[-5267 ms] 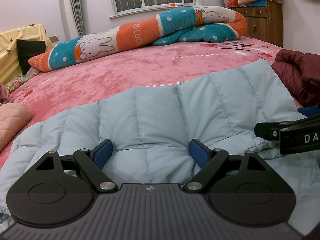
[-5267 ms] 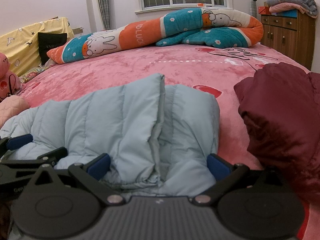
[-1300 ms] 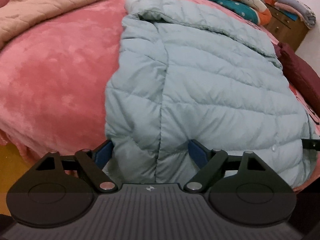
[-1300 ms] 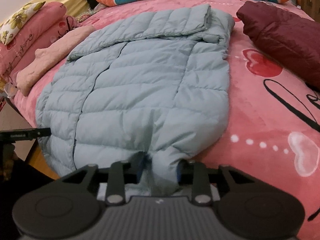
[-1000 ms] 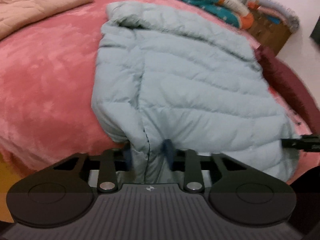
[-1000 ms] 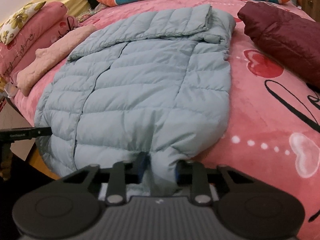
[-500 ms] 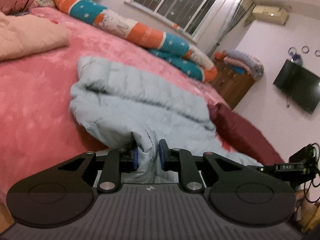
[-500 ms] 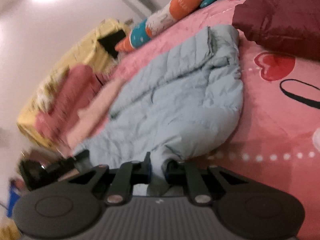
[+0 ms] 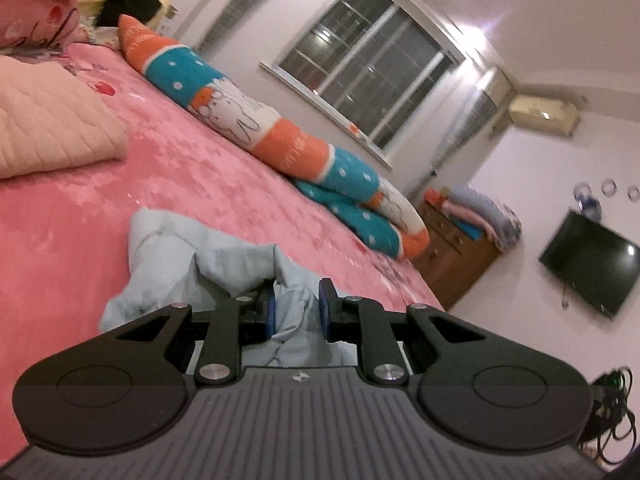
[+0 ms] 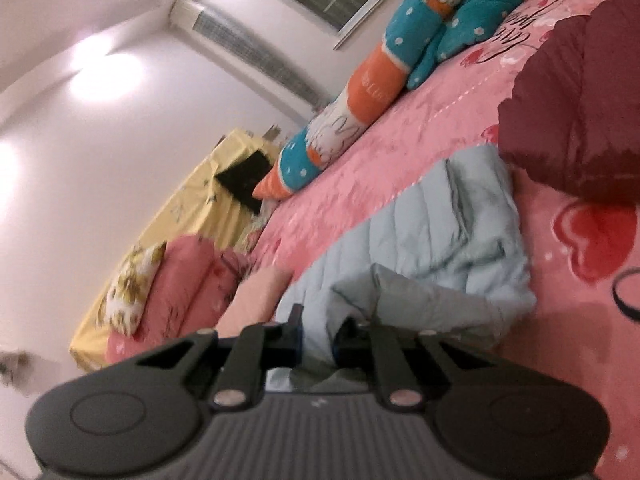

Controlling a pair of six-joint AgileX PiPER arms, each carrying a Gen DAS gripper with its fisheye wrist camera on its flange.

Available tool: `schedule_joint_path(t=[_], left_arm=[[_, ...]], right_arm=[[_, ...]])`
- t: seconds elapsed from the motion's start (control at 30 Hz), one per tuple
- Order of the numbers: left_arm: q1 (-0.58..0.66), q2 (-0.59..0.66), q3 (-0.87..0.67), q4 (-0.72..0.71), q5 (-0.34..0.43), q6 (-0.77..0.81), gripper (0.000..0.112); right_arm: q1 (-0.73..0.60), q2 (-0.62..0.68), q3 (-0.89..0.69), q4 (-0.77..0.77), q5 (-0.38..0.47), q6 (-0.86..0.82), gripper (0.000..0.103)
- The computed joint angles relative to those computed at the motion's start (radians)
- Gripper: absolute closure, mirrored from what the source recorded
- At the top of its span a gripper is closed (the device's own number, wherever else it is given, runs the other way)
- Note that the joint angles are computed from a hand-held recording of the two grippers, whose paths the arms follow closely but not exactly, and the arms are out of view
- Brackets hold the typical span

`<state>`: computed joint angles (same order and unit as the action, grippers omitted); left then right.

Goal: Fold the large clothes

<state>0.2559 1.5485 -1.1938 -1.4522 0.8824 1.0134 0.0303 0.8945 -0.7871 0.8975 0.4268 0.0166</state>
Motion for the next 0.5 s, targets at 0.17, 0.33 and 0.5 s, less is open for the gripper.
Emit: schedule_joint_path(t=[0.17, 0.33, 0.5], left_arm=[[-0.025, 0.053, -0.042, -0.039, -0.081, -0.016, 0.093], [-0.048, 0.084, -0.045, -0.084, -0.131, -0.01, 0.092], [-0.056, 0.11, -0.085, -0.048, -0.142, -0.05, 0.079]], right_arm=[[-0.043, 0.13, -0.054, 0.139, -0.063, -0.093, 0.09], [-0.065, 0.259, -0.12, 0.176, -0.114, -0.086, 0.077], [-0.075, 0.36, -0.175, 0.095, -0.132, 0.002, 0.055]])
